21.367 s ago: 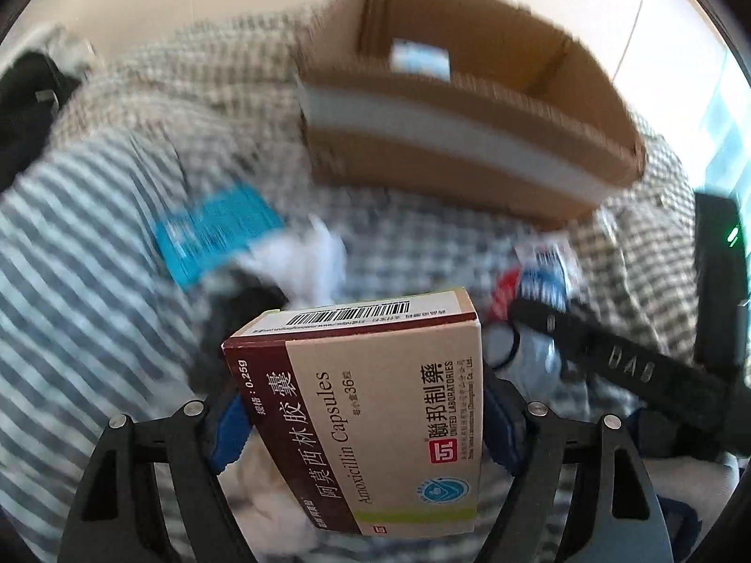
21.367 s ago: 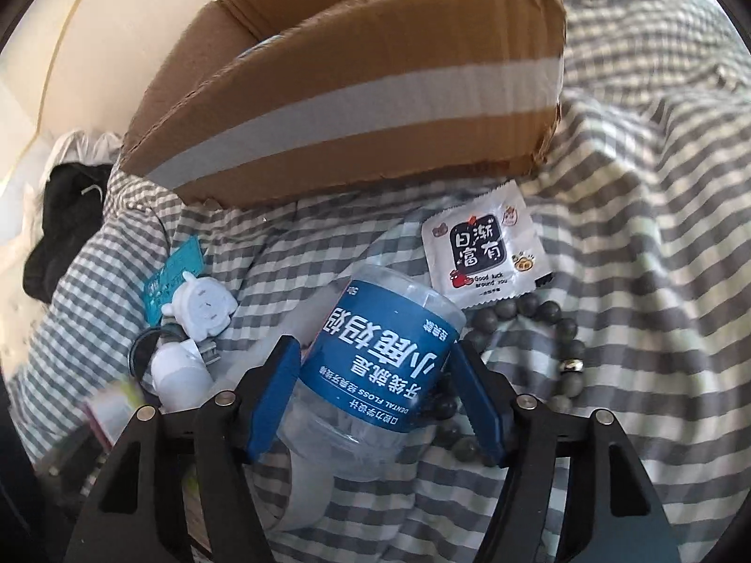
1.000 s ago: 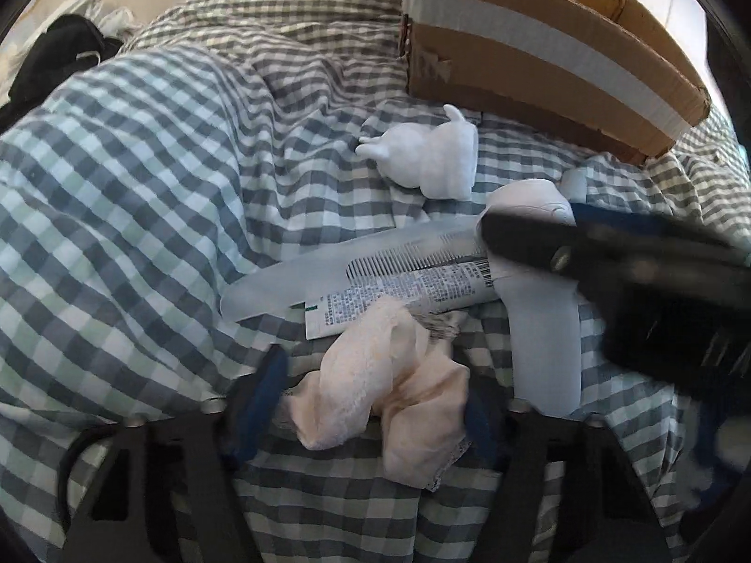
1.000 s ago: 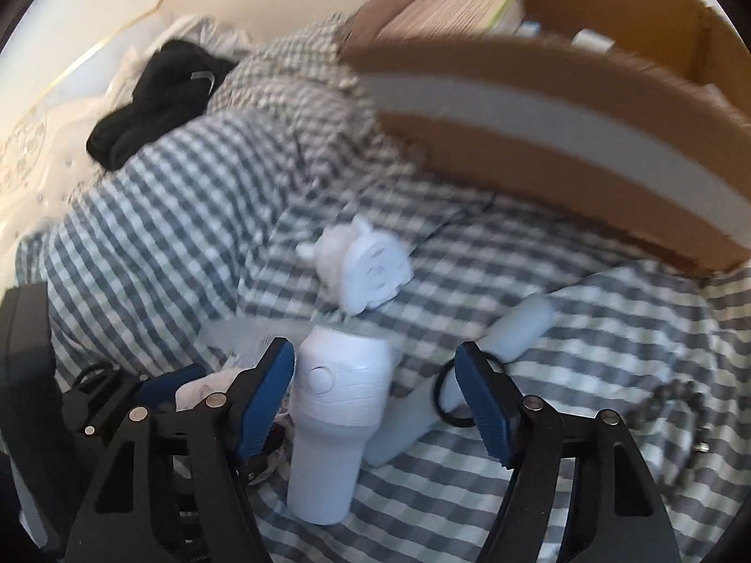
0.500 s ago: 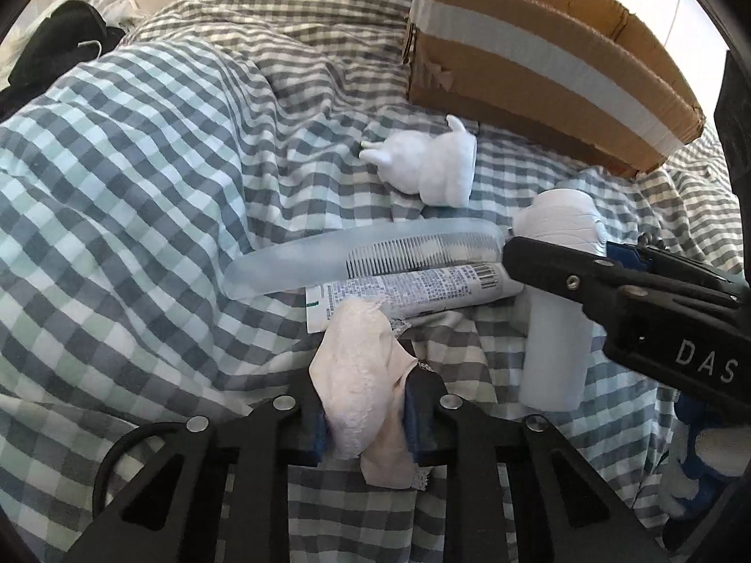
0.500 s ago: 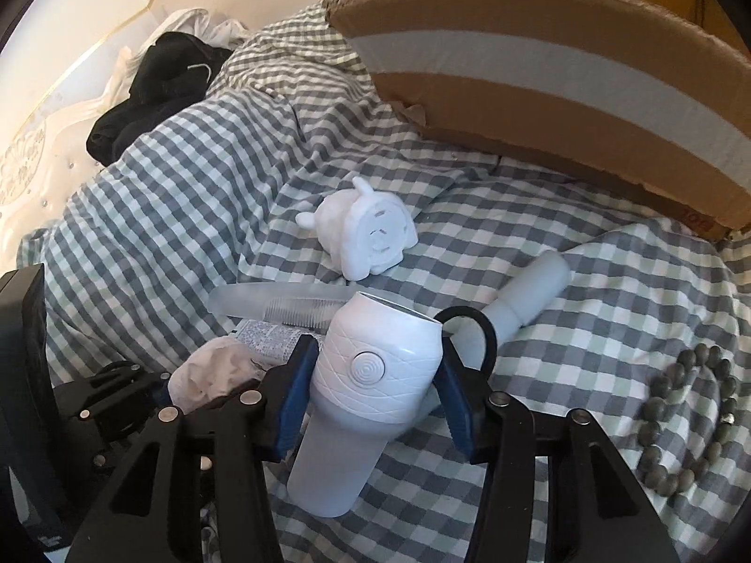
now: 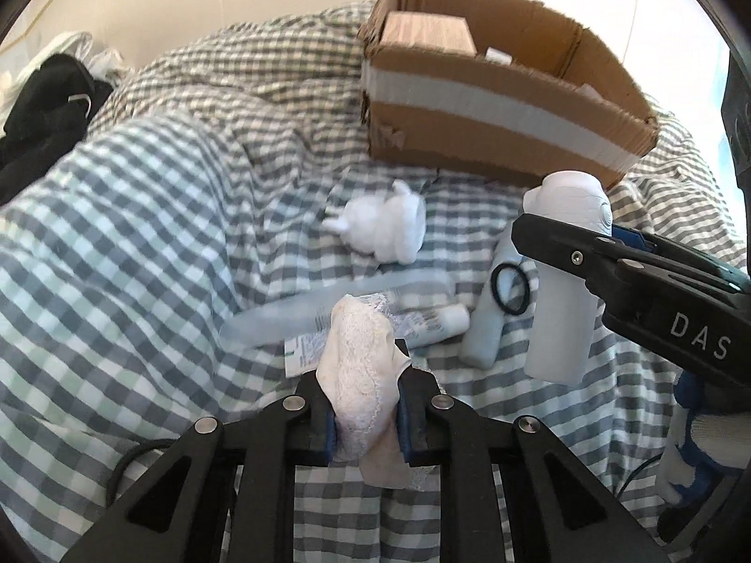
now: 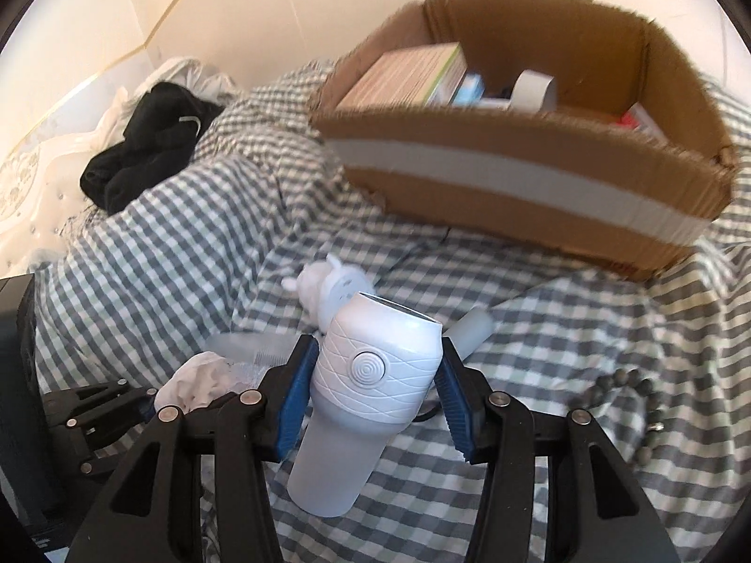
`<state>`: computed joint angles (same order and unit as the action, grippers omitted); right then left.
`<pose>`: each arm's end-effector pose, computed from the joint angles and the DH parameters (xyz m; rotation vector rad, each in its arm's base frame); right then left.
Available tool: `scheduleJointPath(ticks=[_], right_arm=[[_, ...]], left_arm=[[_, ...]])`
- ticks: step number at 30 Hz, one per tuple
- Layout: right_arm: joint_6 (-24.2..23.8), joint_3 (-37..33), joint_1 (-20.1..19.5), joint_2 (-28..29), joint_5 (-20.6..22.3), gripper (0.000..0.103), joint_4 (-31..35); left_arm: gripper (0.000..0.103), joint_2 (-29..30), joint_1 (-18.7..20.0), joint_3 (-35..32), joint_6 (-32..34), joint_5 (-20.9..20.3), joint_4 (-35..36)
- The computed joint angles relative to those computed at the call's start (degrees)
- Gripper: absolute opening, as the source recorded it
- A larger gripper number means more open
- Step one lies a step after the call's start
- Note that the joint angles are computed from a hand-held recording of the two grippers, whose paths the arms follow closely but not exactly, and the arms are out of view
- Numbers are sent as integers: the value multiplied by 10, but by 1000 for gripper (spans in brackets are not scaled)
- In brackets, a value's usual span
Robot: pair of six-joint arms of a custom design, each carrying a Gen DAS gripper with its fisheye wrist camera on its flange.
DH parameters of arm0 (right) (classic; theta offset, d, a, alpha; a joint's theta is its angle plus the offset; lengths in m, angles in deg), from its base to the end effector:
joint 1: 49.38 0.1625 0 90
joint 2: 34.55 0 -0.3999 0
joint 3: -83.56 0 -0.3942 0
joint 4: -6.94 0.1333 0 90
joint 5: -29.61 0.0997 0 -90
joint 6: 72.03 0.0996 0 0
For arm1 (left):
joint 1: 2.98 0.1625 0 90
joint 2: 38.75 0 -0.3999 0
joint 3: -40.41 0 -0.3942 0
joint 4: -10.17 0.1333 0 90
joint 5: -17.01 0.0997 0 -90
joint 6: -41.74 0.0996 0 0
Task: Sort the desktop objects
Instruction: 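Carry the lace cloth and white massager over the cardboard box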
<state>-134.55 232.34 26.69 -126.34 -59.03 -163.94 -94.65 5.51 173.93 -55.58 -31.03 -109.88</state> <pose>0.0513 -0.3566 0.1810 1.1834 -2.6041 0.4964 -0.2883 -0.2451 -0.0150 0.0652 2.2118 -0.8268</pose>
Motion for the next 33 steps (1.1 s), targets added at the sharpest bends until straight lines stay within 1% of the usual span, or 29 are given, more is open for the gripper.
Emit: scheduleJointPath(ticks=[4,6,9,11,14,17,21,25,27,30,33], right_arm=[[4,1,-10,-28,24,50,2],[7,1,-13,-37,31,50,-5],[14,4,-15,-52,46,50,-16],[13,6,-19,-69,64,50,-17],[8,18,-13,-84,76,50,-55],[5,28,-2,-88,80,50,-112],[18,24,15,-98,90,50,-141],[35,13,34,-88,80,50,-175],[48,4,50,-74,61,50,-201],[72,-15,69,-55,45,50,-221],[92,-37,84,-39,33,50,-235]], left_arm=[[19,-7,-12,-16,-2,20,35],[19,-13,-14,-24,0,38,50],[19,-20,-14,-31,7,61,52],[19,-25,-14,-37,14,81,58],[19,-30,-7,-45,23,107,63],[19,-35,4,-56,41,142,65],[19,-36,20,-73,77,191,53],[19,-32,33,-88,122,230,25],[19,-28,40,-96,153,252,7],[19,-16,50,-110,206,274,-30],[19,2,63,-129,274,295,-79]])
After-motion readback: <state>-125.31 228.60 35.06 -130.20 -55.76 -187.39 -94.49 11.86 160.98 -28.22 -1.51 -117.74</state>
